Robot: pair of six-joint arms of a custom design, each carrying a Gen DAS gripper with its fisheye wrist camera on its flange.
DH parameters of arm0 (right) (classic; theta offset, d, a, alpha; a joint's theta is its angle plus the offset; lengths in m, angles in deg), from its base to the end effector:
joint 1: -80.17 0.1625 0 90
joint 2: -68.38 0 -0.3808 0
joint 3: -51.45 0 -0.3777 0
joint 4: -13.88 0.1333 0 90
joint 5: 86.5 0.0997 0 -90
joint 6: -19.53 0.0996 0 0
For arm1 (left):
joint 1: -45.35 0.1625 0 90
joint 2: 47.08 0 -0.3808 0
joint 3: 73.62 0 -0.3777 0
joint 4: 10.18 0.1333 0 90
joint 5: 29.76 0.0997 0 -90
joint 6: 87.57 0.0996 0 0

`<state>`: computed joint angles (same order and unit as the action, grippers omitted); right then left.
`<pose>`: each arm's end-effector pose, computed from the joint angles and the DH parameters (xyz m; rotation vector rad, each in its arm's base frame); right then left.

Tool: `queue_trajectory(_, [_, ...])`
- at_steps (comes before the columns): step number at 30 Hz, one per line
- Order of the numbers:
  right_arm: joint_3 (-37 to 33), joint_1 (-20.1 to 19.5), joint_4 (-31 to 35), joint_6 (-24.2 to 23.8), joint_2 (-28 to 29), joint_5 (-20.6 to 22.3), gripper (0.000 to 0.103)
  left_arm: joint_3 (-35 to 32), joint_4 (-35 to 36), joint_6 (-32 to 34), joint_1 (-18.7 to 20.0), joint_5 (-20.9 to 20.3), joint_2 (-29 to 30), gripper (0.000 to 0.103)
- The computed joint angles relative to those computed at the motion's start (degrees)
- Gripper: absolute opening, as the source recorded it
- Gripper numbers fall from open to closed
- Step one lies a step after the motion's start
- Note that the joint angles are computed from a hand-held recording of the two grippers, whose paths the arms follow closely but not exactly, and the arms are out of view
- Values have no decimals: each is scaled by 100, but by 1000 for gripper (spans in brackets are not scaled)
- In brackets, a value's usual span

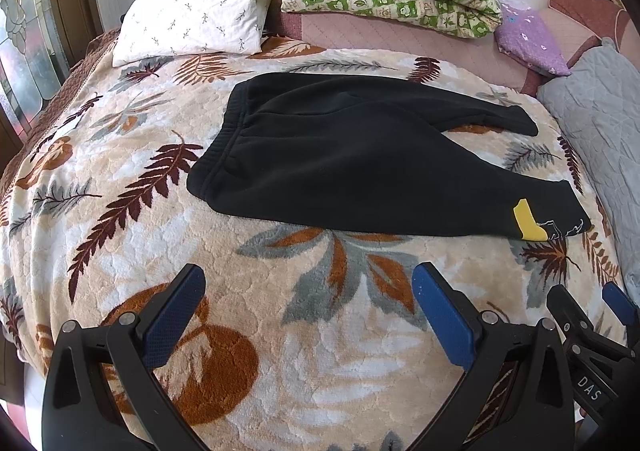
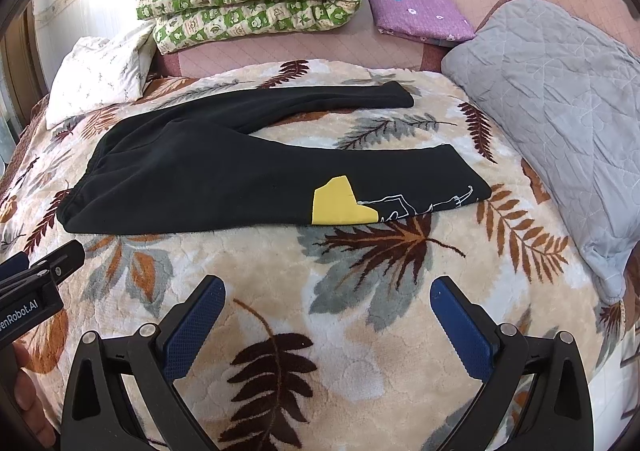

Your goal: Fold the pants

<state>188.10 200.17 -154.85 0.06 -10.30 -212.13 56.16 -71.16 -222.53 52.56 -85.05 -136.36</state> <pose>0.2637 -0.3062 0.1753 0.9146 -2.3377 0.5310 -0.2243 -0.2199 0.1759 -0.4779 1.9388 -1.0152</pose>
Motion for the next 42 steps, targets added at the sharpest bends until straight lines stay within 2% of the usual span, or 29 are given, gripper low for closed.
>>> queue_trajectory(10, [-184,-44,33,-107,70,53,103,-36,4,87,125,177,-41,103])
queue_trajectory(16, [-380,-71,-50,-281,248,85,103,-134,181,116,330,341,-104,103])
queue_trajectory(24, [-747,-188,-148,-516,569,171,103,-357,624,290,819,633,-596,103])
queue_trajectory(27, [-991,-295,1,-604,724,292,103,-519,717,646,1184,729,-994,103])
queue_trajectory(29, [-1279,-459,295,-668,804,556,103,-702,812,944,1473,798,-1249,103])
queue_trajectory(32, [-1936,-773,513,-914,1074,947,103,-975,904,1342,1948,951,-1584,103])
queue_trajectory(34, [-2445,-955,618,-1079,1364,1026,103,-1142,881,1605,2316,1026,-1715,103])
queue_trajectory(38, [-3854,-1168,1237,-1080,2281,743,102,-1328,301,2479,3226,1166,-2023,103])
queue_trajectory(42, [-5032,-1324,1794,-901,3115,561,102,-1211,-963,3479,4147,1167,-2393,103])
